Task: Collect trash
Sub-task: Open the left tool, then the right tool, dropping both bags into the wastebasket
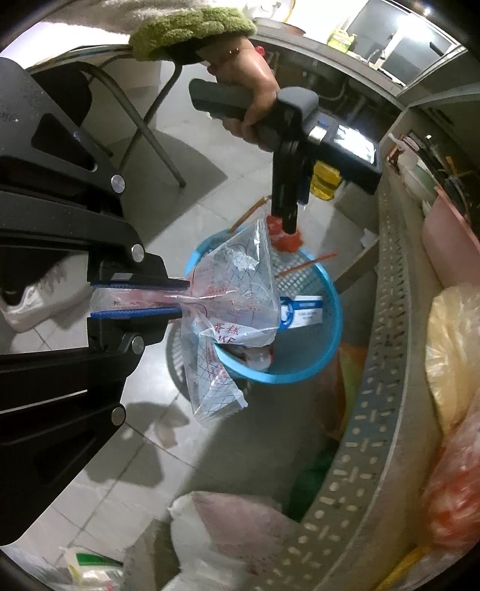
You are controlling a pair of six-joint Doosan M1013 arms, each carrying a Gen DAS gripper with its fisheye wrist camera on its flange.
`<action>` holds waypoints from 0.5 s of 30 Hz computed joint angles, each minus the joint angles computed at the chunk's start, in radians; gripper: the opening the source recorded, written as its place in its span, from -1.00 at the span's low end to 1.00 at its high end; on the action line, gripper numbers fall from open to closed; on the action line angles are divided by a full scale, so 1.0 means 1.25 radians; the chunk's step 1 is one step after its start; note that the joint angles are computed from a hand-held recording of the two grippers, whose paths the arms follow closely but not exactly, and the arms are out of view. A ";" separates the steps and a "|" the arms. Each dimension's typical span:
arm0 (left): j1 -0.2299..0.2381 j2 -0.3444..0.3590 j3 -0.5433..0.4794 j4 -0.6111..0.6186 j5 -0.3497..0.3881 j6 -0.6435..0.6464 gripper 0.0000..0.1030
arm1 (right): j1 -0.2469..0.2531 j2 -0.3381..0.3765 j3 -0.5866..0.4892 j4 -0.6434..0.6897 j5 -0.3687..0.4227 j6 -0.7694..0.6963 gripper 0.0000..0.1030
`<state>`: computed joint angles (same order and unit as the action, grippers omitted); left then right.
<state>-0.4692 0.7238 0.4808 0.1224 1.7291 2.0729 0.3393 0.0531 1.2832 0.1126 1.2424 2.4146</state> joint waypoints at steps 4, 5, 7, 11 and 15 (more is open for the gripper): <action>0.015 0.033 -0.077 -0.085 0.056 -0.094 0.29 | 0.004 0.007 -0.011 -0.025 0.004 0.000 -0.84; 0.020 0.042 -0.101 -0.104 0.064 -0.123 0.29 | 0.005 0.008 -0.015 -0.034 0.006 -0.001 -0.84; 0.030 0.057 -0.146 -0.142 0.074 -0.160 0.29 | 0.007 0.012 -0.018 -0.041 0.006 -0.001 -0.84; 0.052 0.067 -0.226 -0.212 0.080 -0.234 0.29 | -0.002 0.036 -0.030 -0.035 0.004 -0.031 -0.83; 0.079 0.067 -0.307 -0.281 0.113 -0.273 0.29 | -0.019 0.078 -0.049 -0.026 -0.021 -0.063 -0.74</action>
